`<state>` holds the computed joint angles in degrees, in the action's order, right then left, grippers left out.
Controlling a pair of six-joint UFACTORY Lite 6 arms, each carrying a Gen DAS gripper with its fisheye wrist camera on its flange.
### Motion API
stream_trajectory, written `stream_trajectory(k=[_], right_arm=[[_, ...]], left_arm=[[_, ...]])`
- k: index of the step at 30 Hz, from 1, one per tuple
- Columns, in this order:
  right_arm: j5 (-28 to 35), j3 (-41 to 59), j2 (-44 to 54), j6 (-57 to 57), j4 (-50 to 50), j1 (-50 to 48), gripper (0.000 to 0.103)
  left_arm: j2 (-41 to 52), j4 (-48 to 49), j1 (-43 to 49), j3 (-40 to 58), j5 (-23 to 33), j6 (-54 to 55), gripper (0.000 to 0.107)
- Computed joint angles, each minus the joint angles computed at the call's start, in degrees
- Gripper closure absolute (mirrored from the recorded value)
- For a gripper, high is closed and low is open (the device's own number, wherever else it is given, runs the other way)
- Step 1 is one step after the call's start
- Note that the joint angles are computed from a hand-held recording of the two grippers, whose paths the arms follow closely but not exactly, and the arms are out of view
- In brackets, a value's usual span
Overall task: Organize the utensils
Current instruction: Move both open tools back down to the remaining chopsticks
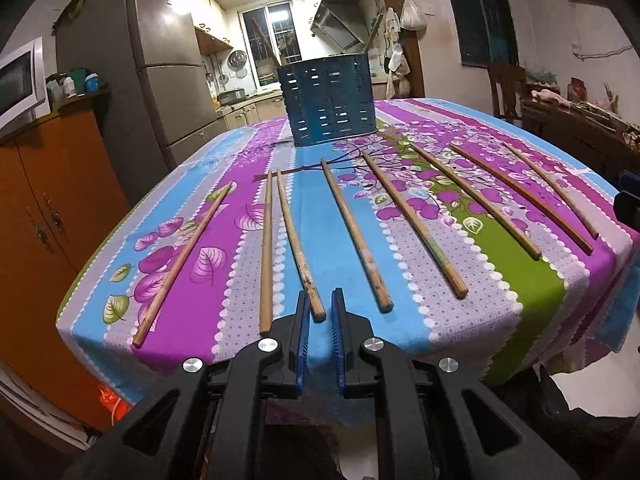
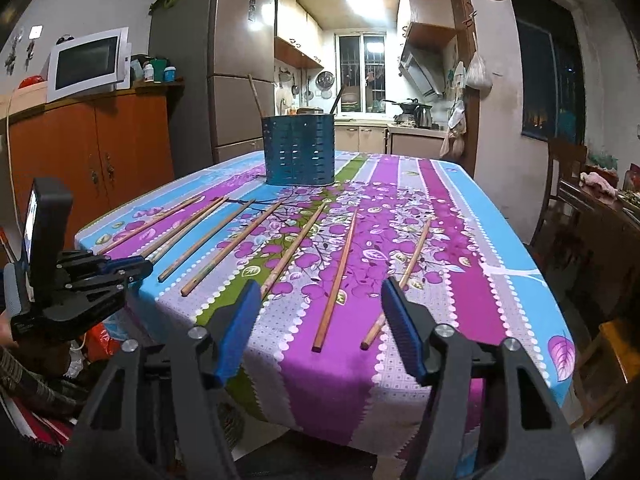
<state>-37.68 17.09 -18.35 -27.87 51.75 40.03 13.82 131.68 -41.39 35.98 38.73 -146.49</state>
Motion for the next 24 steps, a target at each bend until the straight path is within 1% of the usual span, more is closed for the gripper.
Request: stream_trajectory(k=[1, 3, 5, 8, 12, 15, 17, 22, 24], right_arm=[[0.15, 0.07, 0.31, 0.76, -0.8, -0.15, 0.045], [0.68, 0.23, 1.16, 2.97, -3.02, -0.67, 0.052], [1.64, 0.68, 2.0, 4.78, -4.86, -1.1, 0.053], [2.43, 1.36, 3.09, 6.07, -6.39, -1.36, 0.054], [2.75, 1.77, 3.36, 5.49, -5.89, -1.16, 0.054], [3.21, 2.01, 3.46, 5.69, -6.43, -1.33, 0.054], [2.93, 2.2, 3.86, 5.86, -6.5, -1.08, 0.054], [1.31, 3.12, 6.05, 6.82, -6.68, -0.09, 0.058], [0.62, 3.83, 7.34, 6.75, -6.26, 0.47, 0.061]], left_arm=[[0.05, 0.37, 0.0, -0.13, 0.21, -0.35, 0.094], [0.04, 1.13, 0.05, -0.42, 0.5, -1.21, 0.094], [0.05, 2.05, 0.16, -0.7, 0.8, -2.19, 0.094], [-0.32, 4.33, 0.78, -1.54, 1.01, -4.67, 0.094], [-0.91, 6.57, 1.56, -2.47, 1.09, -7.27, 0.094], [-1.33, 10.2, 2.69, -3.3, 1.03, -10.76, 0.094], [-1.69, 12.45, 3.28, -3.84, 0.96, -12.74, 0.097], [-2.77, 14.97, 3.87, -5.09, 1.64, -14.72, 0.099], [-3.47, 14.49, 3.42, -5.93, 3.49, -14.25, 0.099]])
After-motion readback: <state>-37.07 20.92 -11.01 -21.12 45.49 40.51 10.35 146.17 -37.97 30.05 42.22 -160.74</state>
